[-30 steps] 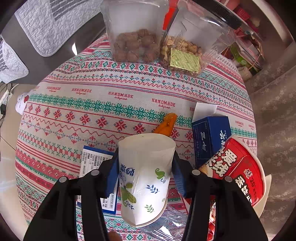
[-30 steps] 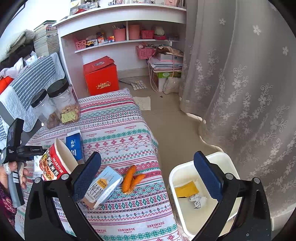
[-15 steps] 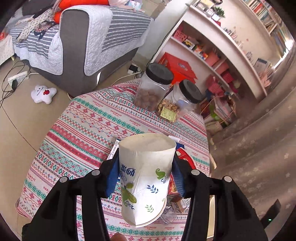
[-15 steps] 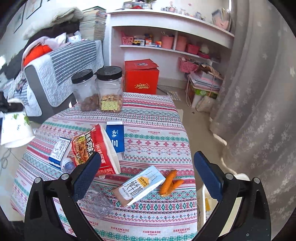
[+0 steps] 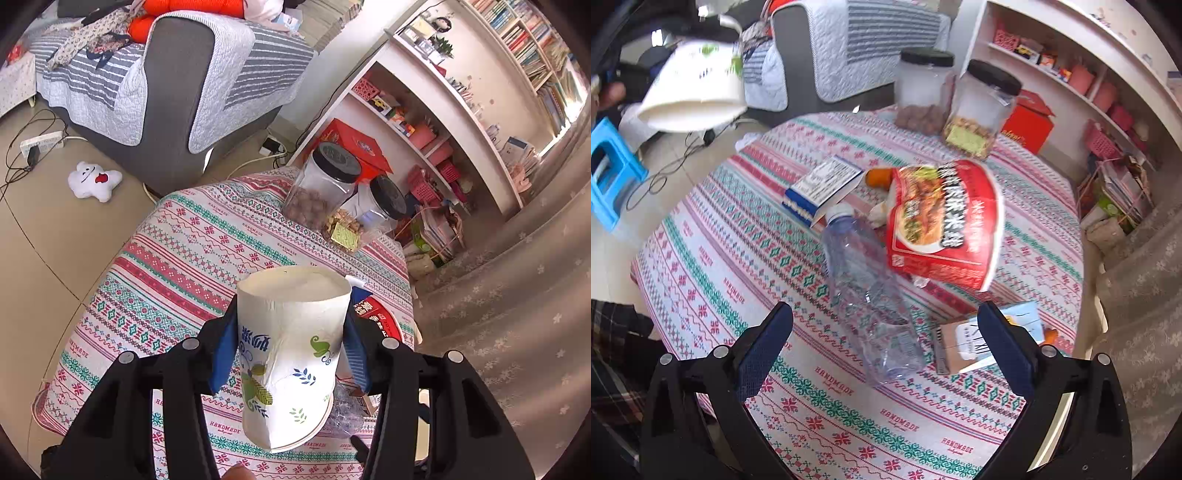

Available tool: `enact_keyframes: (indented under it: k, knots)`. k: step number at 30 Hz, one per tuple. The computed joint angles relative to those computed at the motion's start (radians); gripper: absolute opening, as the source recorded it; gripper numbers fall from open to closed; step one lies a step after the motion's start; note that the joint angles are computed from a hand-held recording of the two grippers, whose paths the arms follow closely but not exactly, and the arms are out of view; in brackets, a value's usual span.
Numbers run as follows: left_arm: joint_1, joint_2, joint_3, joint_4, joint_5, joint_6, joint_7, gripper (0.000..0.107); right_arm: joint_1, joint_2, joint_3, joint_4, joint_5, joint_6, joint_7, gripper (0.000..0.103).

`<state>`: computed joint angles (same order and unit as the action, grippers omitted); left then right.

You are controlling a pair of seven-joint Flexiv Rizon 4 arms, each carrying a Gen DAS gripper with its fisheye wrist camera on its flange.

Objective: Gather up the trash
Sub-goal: 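Grasp the clear plastic water bottle with the right tool while the left tool holds the cup, then carry the bottle to the white bin and release it from the right tool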

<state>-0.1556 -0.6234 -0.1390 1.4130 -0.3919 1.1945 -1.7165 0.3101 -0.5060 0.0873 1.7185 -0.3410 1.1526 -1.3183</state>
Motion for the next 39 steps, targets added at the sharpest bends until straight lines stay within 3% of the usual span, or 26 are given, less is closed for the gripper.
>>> enact_keyframes:
  k: [4,6,10,13,19,24,26,27,29,33,39]
  knots:
    - [0.011,0.018,0.000,0.025,0.003,0.006,0.018,0.050,-0.011,-0.071,0.021,-0.092,0.048,-0.113,-0.011,0.096]
    - [0.021,0.017,-0.004,0.029,-0.008,-0.004,0.021,0.050,-0.042,-0.105,0.061,-0.144,0.126,-0.156,-0.025,0.096]
    - [0.039,0.021,-0.013,0.044,-0.035,-0.017,0.022,0.050,-0.115,-0.145,0.171,-0.268,0.320,-0.359,-0.136,0.093]
    - [0.045,0.030,-0.011,0.056,-0.043,-0.004,0.028,0.051,-0.099,-0.116,0.168,-0.246,0.363,-0.311,-0.207,0.092]
    - [0.048,0.028,-0.006,0.058,-0.047,-0.019,0.020,0.051,-0.032,-0.176,0.090,-0.319,0.333,-0.313,-0.101,0.093]
    - [0.046,0.028,0.002,0.057,-0.041,-0.024,0.013,0.051,-0.004,-0.258,0.068,-0.422,0.309,-0.340,-0.029,0.088]
    - [0.045,0.025,0.008,0.052,-0.037,-0.034,0.006,0.051,0.009,-0.283,0.055,-0.448,0.295,-0.352,0.011,0.078]
    - [0.047,0.024,0.009,0.052,-0.036,-0.037,0.005,0.051,0.010,-0.297,0.055,-0.465,0.291,-0.375,0.025,0.063]
    - [0.049,0.022,0.010,0.051,-0.034,-0.042,0.005,0.051,0.005,-0.308,0.062,-0.479,0.296,-0.392,0.035,0.058]
    - [0.050,0.026,0.014,0.053,-0.027,-0.034,0.005,0.051,-0.015,-0.274,0.094,-0.450,0.328,-0.336,0.023,0.056]
    - [0.045,0.035,0.012,0.063,-0.022,0.002,0.002,0.051,-0.050,-0.166,0.137,-0.354,0.404,-0.147,-0.004,0.056]
